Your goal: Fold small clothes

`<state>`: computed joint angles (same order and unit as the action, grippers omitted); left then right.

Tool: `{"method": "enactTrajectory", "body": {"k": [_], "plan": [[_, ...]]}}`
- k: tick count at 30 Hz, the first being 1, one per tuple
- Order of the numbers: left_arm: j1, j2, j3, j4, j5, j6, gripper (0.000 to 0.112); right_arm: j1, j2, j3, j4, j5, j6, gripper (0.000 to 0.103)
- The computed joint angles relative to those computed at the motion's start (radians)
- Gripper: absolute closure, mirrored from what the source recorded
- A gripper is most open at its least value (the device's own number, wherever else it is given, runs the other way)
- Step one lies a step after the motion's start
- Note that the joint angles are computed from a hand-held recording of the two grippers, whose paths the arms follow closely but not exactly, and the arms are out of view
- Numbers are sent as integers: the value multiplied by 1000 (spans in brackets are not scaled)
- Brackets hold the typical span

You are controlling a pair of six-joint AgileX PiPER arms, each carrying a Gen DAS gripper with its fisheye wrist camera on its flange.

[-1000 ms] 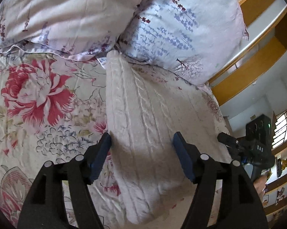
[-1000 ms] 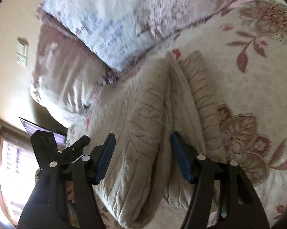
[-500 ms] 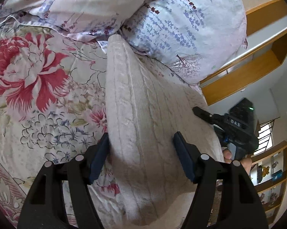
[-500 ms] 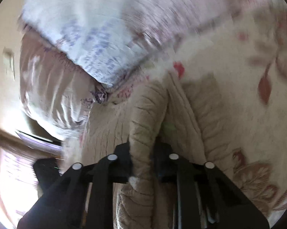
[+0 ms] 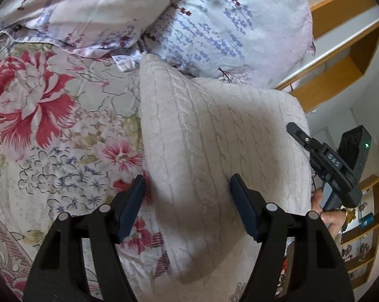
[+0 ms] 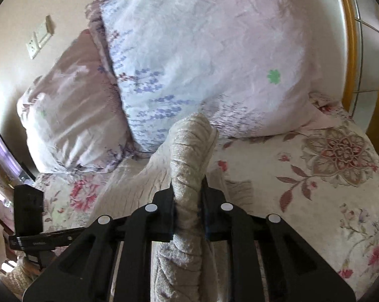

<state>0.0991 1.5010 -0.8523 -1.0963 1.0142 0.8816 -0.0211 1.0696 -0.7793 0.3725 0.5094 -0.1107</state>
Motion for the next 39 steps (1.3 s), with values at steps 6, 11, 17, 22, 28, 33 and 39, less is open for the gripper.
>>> {"method": "enactTrajectory", "body": {"k": [6,11,17,22,28,33,39], "plan": [[-17,16,-8,0,13,33,43,-130,140,21,120,32,-100,85],[-23,-5,-16,25,5,1,43,-271,165,63,332,90,-270,67],[2,-79,10,72,18,-33,36,-545,-47,144,479,344,-496,52],[39,-118,60,106,70,-53,37,-697,-162,217,504,523,-613,52],[55,-158,101,101,117,-38,46,-731,-253,299,497,582,-654,54],[20,-160,110,120,122,-49,67,-705,-276,351,507,566,-676,86],[53,-153,118,99,144,7,96,-725,-438,310,523,549,-647,93]]}}
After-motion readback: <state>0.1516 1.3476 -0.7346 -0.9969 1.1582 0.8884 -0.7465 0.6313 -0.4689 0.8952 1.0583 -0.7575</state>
